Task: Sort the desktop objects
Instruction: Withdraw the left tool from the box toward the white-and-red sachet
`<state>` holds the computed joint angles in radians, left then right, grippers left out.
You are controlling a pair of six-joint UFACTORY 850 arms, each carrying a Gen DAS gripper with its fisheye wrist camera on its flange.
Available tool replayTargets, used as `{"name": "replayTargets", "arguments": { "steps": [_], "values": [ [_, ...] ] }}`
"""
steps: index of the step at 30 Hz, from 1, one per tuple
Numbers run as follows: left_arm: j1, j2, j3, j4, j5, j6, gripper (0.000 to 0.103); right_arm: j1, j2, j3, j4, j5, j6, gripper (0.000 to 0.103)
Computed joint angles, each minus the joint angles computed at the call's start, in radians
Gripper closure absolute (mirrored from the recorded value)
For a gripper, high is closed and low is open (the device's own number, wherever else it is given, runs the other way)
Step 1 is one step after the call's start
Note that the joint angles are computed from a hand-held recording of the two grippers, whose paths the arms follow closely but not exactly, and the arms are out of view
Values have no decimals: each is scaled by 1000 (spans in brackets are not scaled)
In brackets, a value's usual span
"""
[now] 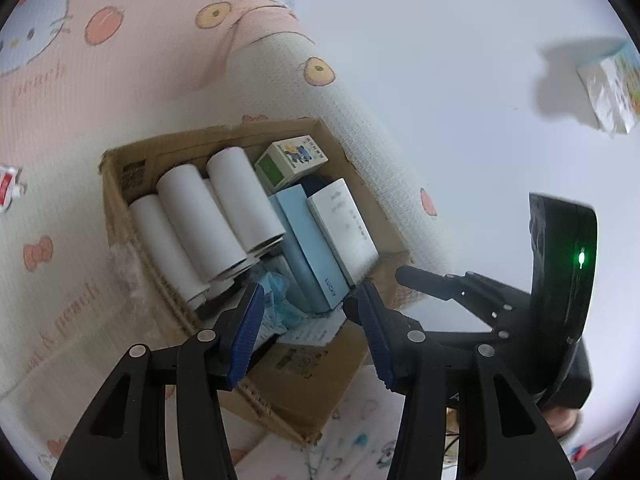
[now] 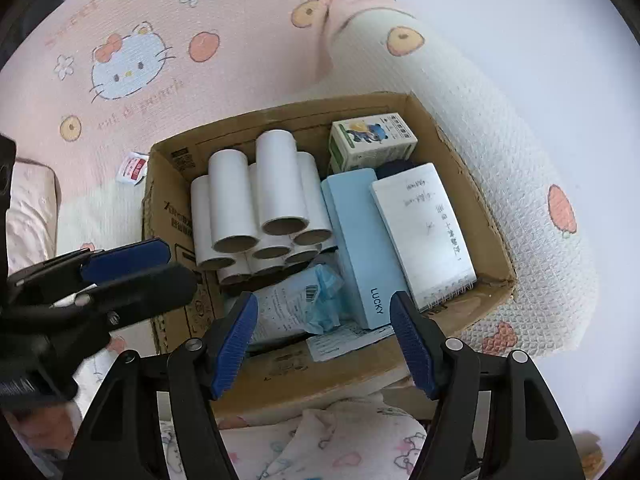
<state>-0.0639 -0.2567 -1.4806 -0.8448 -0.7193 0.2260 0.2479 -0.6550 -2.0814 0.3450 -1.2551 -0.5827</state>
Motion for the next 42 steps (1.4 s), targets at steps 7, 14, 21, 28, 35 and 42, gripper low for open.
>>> {"name": "replayTargets", "arguments": {
  "steps": [7,14,21,28,35,42],
  "values": [
    [20,64,58,99,15,8,91,34,44,47,-34,63,49,36],
    [121,144,183,24,36,17,92,71,110,130,66,193,21,32],
    [235,181,284,142,31,-64,92,110,282,397,440,452,-286,27],
    [349,196,362,229,11,-116,92,192,288,467,616,483,-471,23],
    [456,119,357,135,42,-77,37,304,170,378,519,475,-319,23],
    [511,-42,196,110,52,-68,36,372,-81,89,388,377,-30,23]
  ]
}}
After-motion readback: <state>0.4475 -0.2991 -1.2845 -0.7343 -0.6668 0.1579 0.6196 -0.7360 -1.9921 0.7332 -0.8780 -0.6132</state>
